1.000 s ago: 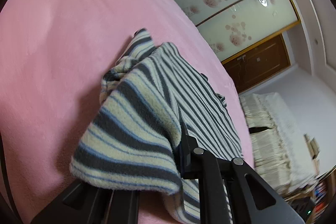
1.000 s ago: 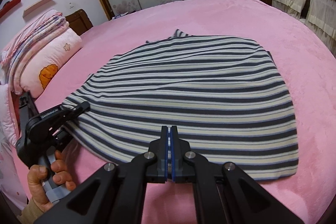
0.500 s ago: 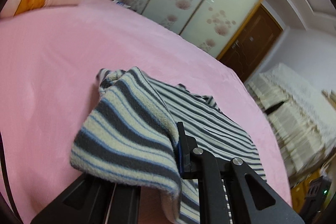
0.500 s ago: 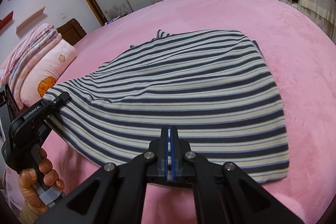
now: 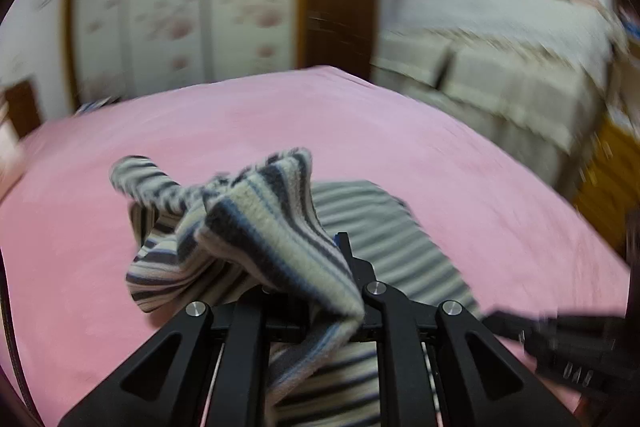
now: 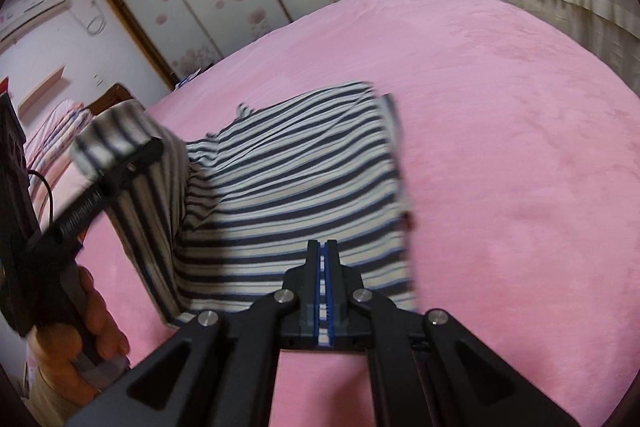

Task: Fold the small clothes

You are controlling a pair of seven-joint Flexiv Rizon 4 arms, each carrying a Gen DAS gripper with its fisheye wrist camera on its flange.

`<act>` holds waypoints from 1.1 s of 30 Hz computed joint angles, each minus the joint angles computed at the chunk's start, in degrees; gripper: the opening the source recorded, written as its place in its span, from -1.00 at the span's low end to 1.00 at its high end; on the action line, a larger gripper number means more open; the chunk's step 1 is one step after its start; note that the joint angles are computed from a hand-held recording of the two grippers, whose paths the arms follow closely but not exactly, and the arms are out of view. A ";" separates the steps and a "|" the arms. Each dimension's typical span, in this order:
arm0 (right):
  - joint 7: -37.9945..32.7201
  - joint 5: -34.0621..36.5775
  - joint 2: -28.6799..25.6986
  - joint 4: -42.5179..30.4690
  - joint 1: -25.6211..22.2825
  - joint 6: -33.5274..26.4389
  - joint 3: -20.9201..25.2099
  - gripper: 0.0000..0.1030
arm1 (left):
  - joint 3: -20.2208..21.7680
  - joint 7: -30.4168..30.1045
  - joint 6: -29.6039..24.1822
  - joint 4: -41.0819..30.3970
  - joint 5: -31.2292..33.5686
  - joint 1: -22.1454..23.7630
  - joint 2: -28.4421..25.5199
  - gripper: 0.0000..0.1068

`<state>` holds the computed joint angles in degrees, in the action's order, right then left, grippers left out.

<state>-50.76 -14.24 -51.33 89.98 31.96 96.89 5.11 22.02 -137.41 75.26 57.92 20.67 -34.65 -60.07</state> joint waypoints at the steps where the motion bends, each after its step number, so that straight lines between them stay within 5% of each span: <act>1: 0.29 0.44 0.37 0.70 0.13 0.32 -0.80 -0.97 | -2.26 3.73 -1.05 -1.71 -0.02 0.61 -0.94 -0.84; 5: 0.92 1.41 1.04 2.39 -0.22 0.87 -2.28 -0.97 | -10.08 18.42 -3.38 -5.54 -1.11 2.18 -3.58 -0.85; 8: 1.39 1.86 1.11 3.03 0.05 1.04 -3.37 -0.97 | -11.16 27.31 -9.30 -9.78 -1.96 0.73 -6.06 -0.84; 11: 1.72 2.16 1.20 3.56 0.22 1.32 -3.91 -0.97 | -11.19 29.78 -11.49 -10.30 -2.24 -0.11 -6.62 -0.81; 17: 0.87 1.19 1.28 3.54 -1.28 0.78 -1.79 -0.92 | -12.55 29.92 -4.33 -1.77 -3.94 0.02 -3.26 -0.61; 23: -3.00 -1.39 0.53 2.24 -8.44 0.30 8.25 -0.82 | -2.16 17.58 3.07 8.43 -3.28 -6.47 1.27 -0.43; 25: -4.70 -2.29 -0.08 1.58 -10.85 0.11 11.86 -0.51 | 5.16 8.29 4.59 13.35 -2.35 -11.09 3.13 -0.30; 28: -7.96 -4.24 -1.35 -0.30 -13.58 -3.04 16.33 -0.43 | 13.67 -4.64 3.54 19.06 -1.24 -16.88 4.74 -0.11; 30: -9.51 -3.76 -2.25 -1.77 -14.09 -5.26 17.88 -0.43 | 15.37 -11.37 3.65 23.19 -1.13 -18.04 6.40 -0.11; 33: -11.27 -1.89 -3.89 -4.29 -14.67 -9.03 19.83 -0.43 | 12.63 -16.10 5.58 27.55 -1.63 -15.22 8.69 -0.11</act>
<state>-62.03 -16.12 -55.22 85.68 17.28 87.86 24.94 34.65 -153.51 80.84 85.47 19.04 -49.87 -51.39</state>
